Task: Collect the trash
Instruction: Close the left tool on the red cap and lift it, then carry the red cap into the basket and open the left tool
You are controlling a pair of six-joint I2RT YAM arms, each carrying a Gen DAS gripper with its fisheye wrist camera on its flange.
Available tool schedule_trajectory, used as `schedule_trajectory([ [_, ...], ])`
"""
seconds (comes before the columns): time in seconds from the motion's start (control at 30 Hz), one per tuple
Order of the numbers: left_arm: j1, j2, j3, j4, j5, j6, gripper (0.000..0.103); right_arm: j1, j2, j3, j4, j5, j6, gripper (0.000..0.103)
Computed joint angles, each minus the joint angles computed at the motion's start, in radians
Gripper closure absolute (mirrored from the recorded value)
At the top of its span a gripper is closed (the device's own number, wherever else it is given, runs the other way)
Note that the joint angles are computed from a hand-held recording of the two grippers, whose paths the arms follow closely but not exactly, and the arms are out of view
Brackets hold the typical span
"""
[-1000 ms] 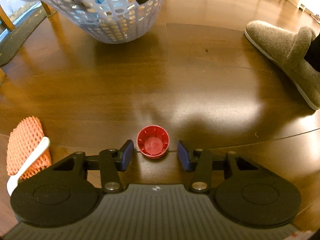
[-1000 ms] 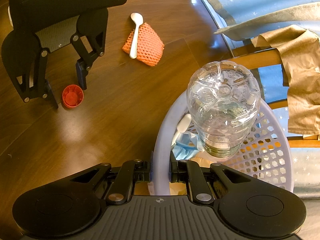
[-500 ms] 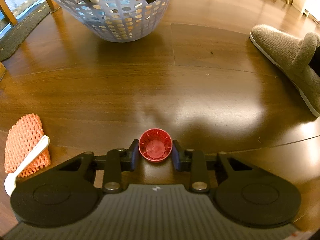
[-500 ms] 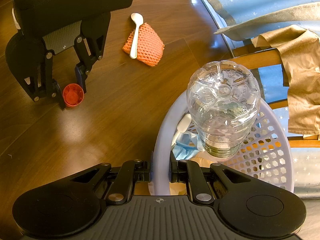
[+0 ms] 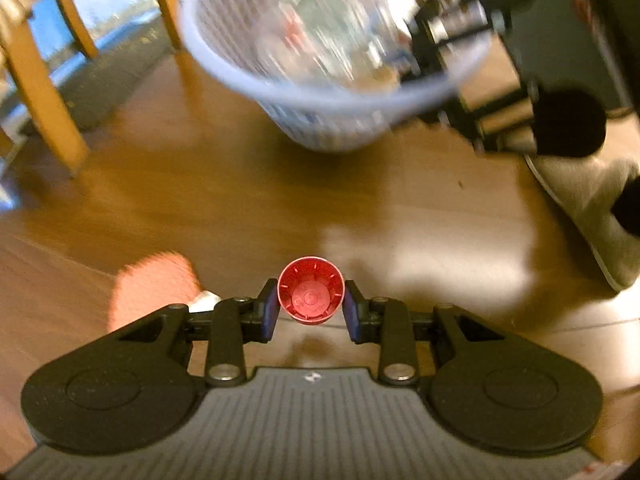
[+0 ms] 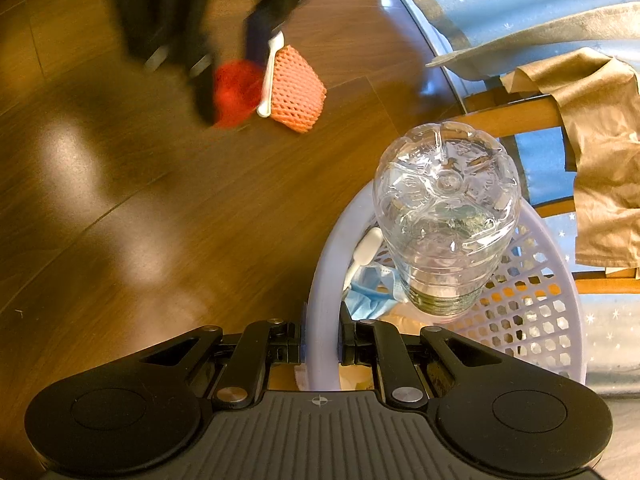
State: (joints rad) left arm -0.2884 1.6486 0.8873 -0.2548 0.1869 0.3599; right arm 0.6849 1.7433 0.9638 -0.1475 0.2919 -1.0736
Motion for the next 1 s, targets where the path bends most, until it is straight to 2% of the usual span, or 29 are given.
schedule_trajectory([
  [0.3,0.034,-0.094,0.188,-0.127,0.007,0.045,0.075,0.0,0.011,0.011,-0.001,-0.002,-0.003,0.093],
  [0.63,-0.019,-0.057,0.392,-0.148,0.05,0.045,0.075,-0.001,-0.002,-0.008,0.006,-0.003,-0.006,0.093],
  [1.0,-0.096,0.063,0.502,-0.104,0.069,0.029,0.075,0.002,-0.008,-0.015,0.007,0.0,0.0,0.094],
])
